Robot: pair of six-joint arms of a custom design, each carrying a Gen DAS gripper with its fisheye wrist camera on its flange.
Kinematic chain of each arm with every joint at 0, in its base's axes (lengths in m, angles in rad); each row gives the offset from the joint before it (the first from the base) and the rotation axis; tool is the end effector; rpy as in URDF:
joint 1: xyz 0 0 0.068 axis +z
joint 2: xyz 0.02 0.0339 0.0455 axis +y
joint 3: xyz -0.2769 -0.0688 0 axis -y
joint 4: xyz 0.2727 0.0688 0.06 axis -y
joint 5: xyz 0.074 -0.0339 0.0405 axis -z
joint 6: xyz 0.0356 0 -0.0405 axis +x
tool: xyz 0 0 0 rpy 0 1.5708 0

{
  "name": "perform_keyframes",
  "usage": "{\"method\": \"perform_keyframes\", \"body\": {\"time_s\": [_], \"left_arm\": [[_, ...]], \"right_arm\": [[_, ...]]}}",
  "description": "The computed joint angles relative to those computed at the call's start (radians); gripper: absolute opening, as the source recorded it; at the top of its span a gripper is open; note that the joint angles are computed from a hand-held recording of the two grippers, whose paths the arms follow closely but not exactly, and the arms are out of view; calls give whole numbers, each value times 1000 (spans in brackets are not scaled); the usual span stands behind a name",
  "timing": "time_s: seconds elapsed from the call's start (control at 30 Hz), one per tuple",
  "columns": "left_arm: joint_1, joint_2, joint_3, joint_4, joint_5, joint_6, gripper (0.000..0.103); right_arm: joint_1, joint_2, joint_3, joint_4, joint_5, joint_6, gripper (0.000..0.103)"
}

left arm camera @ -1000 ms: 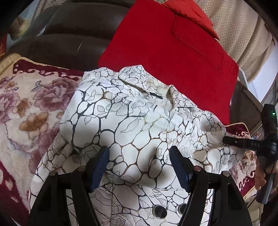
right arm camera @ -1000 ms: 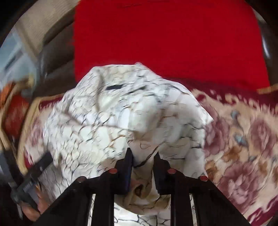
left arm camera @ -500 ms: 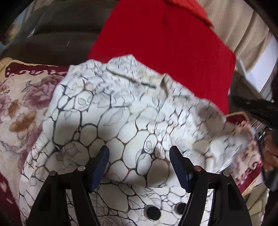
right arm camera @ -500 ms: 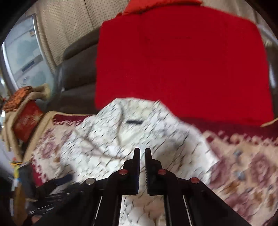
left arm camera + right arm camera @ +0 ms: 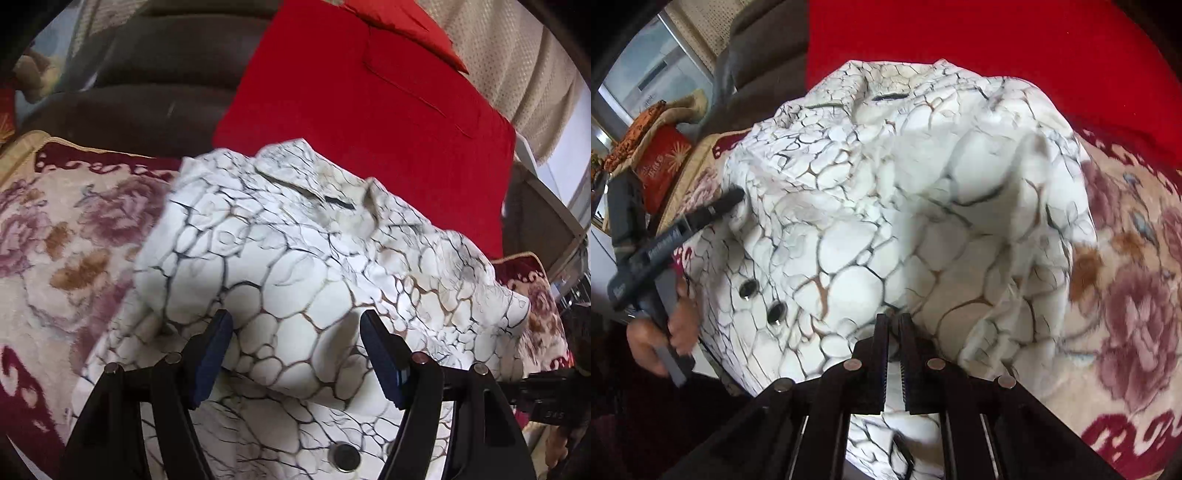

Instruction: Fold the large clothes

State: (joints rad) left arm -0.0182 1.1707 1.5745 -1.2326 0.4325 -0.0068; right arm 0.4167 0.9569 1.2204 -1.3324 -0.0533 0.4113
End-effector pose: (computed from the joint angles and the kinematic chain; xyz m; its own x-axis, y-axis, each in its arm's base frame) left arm 0.2109 -0.0188 0.4525 -0.7390 0.0073 -0.6736 0.2947 0.9027 -0.3135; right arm 0.1463 0.0668 0.3728 -0.9058 0.0357 -0.4223 -0.0714 0.9693 0.2351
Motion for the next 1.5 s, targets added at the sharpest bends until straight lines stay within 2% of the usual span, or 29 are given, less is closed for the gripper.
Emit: {"method": "perform_keyframes", "body": {"time_s": [0.13, 0.2, 0.23, 0.27, 0.3, 0.33, 0.47, 0.53, 0.63, 0.73, 0.9, 0.97, 1.07, 1.17, 1.33, 1.43, 1.5], "left_arm": [[19, 9, -2, -10, 9, 3, 72], [19, 8, -3, -6, -4, 3, 72], [18, 6, -7, -2, -14, 0, 72], [14, 9, -7, -1, -32, -2, 72], [-3, 20, -1, -4, -62, -5, 72], [-15, 30, 0, -16, -86, 2, 72], [-76, 24, -17, -20, -177, 54, 73], [-85, 20, -18, -20, -188, 64, 73], [-40, 24, -1, -25, -125, 44, 73], [-12, 5, 8, -3, -84, 21, 73], [-76, 30, 6, -14, -196, 16, 75], [-104, 40, -5, -17, -244, 23, 75], [-155, 29, -22, -5, -315, 35, 83], [-196, 25, -32, -3, -362, 41, 87], [-199, 29, -37, 3, -364, 43, 89], [-200, 25, -46, 10, -369, 50, 90], [-204, 23, -47, 11, -373, 50, 90]], "right_arm": [[-63, -60, 49, 77, -12, -4, 8], [-111, -89, 59, 144, -31, -6, 12], [-130, -86, 60, 170, -35, -18, 26], [-151, -70, 58, 177, -30, -27, 55], [-167, -52, 56, 176, -25, -23, 71], [-200, -41, 25, 192, -19, 5, 77], [-268, -28, -110, 281, -40, 28, 74], [-242, -41, -108, 288, 5, 30, 74], [-160, -42, -51, 239, 87, 49, 74], [-157, -88, -27, 266, 102, 57, 74], [-152, -101, -47, 287, 60, 78, 74], [-110, -70, -86, 269, 101, 86, 70], [-90, -56, -121, 267, 137, 97, 65], [-73, -55, -76, 244, 159, 108, 62], [-73, -76, -19, 299, 194, 105, 62], [-93, -20, -4, 320, 194, 102, 63], [-144, 33, -20, 333, 155, 99, 62]]}}
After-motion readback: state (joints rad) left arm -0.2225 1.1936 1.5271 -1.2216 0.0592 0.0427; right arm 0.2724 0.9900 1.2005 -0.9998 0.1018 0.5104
